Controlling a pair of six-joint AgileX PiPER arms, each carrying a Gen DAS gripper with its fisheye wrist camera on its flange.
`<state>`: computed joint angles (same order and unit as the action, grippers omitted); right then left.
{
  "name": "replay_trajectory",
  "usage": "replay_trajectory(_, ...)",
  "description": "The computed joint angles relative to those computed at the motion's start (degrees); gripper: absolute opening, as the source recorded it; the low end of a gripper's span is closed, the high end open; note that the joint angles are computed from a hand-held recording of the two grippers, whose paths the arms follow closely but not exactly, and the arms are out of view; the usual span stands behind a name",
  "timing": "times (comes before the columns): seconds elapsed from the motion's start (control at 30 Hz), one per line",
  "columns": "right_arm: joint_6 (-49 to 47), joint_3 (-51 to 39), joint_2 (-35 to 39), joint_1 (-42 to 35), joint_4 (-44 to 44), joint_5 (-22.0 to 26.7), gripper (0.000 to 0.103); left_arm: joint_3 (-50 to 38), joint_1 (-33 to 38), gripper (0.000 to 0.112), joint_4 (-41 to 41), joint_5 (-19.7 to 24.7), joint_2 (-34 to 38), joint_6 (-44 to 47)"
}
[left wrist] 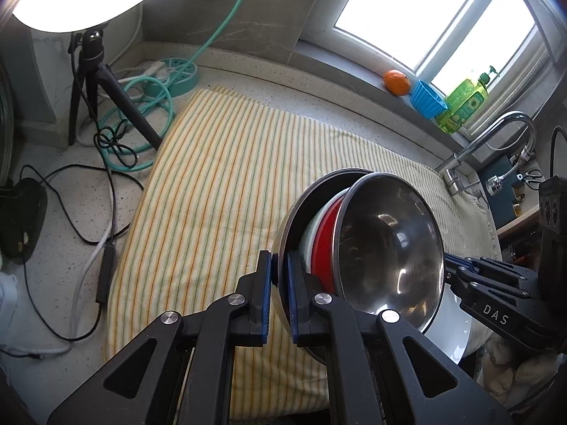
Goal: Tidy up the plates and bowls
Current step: 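Carry the nested bowl stack with both grippers onto the white plate stack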
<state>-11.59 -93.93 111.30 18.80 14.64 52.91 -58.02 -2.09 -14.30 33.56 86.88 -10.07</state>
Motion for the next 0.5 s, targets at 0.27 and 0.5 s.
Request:
replay_trajectory(0.27,-5.03,3.2,-5.07,-4.2,2.38,0.85,0.007,-1.69,-6.43,0.007,7.47,0.32,-1.99,-10.82)
replay_trajectory(0.5,-9.88,6.07,-8.85,-9.55,4.76,2.7,0.007,-3.17,-13.71,0.007,14.89,0.74,-2.25,-21.52)
